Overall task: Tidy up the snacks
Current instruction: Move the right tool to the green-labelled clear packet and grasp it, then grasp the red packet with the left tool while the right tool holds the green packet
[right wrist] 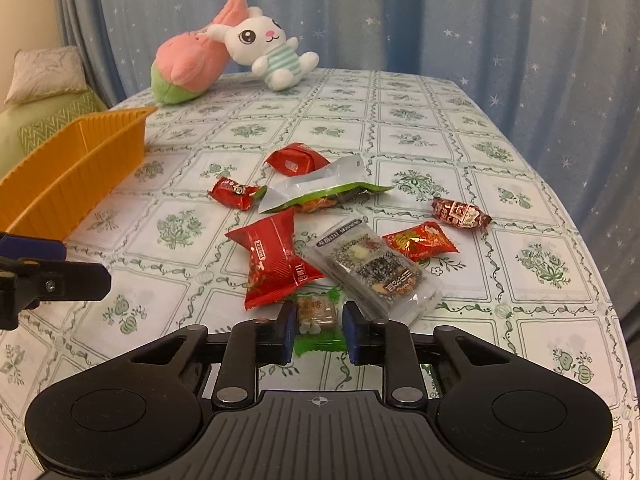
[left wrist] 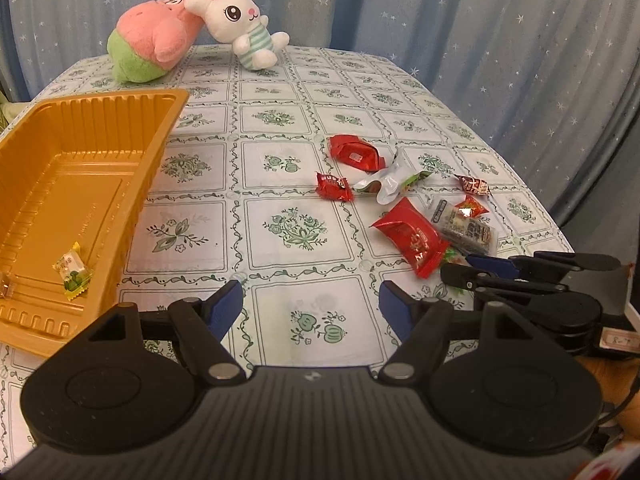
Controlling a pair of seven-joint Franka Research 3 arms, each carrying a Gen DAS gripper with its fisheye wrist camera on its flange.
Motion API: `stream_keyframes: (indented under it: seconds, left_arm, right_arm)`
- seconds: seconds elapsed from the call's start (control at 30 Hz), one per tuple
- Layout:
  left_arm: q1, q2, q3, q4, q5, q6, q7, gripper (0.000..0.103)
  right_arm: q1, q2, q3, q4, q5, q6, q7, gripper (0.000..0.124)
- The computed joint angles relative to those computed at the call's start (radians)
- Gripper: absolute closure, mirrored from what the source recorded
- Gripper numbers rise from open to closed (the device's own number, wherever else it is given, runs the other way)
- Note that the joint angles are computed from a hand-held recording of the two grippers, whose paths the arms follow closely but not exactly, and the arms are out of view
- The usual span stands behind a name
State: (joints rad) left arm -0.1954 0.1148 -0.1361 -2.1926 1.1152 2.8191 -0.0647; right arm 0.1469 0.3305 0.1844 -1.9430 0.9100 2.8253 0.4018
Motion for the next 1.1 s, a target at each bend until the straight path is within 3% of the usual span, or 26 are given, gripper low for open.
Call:
stream_keyframes:
  seconds: [0.2,0.4,0.5,0.67,0.83,1.0,1.1]
  left_arm:
    - [-0.002,0.023,0.006,0.026,0.008,0.015,-0.005,0.031]
    - [-0.014,0.083,0.025,0.095,0.024,0.062,-0.028,0.031]
    - [-0.026,0.129,0.038,0.142,0.019,0.103,-0.022,0.034]
    - [-0.074,0.217,0.075,0.237,-0.022,0.128,-0.020,0.048]
    - [-0.151,0.290,0.151,0.323,0.011,0.132,-0.128,0.051]
    - [-0.165,0.333,0.150,0.372,-0.008,0.051,-0.109,0.058]
    - [-0.154,0.341,0.127,0.377,-0.047,0.023,-0.014,0.070]
  right_arm:
    - [0.001,-0.048,-0.005,-0.050,0.020,0.012,0.023,0.102]
    - [-0.023,-0.088,0.038,-0.062,0.330,0.100,-0.224,0.102]
    - [-0.002,-0.074,0.016,-0.033,0.412,0.138,-0.262,0.102]
    - [0.016,-0.049,-0.021,-0.012,0.340,0.156,-0.119,0.102]
    - [0.000,-0.043,-0.012,-0.007,0.327,0.170,-0.076,0.102]
    - [-0.004,-0.038,-0.014,-0.008,0.284,0.175,-0.004,0.102]
    - [-0.013,-0.038,-0.005,-0.010,0.271,0.175,0.011,0.102]
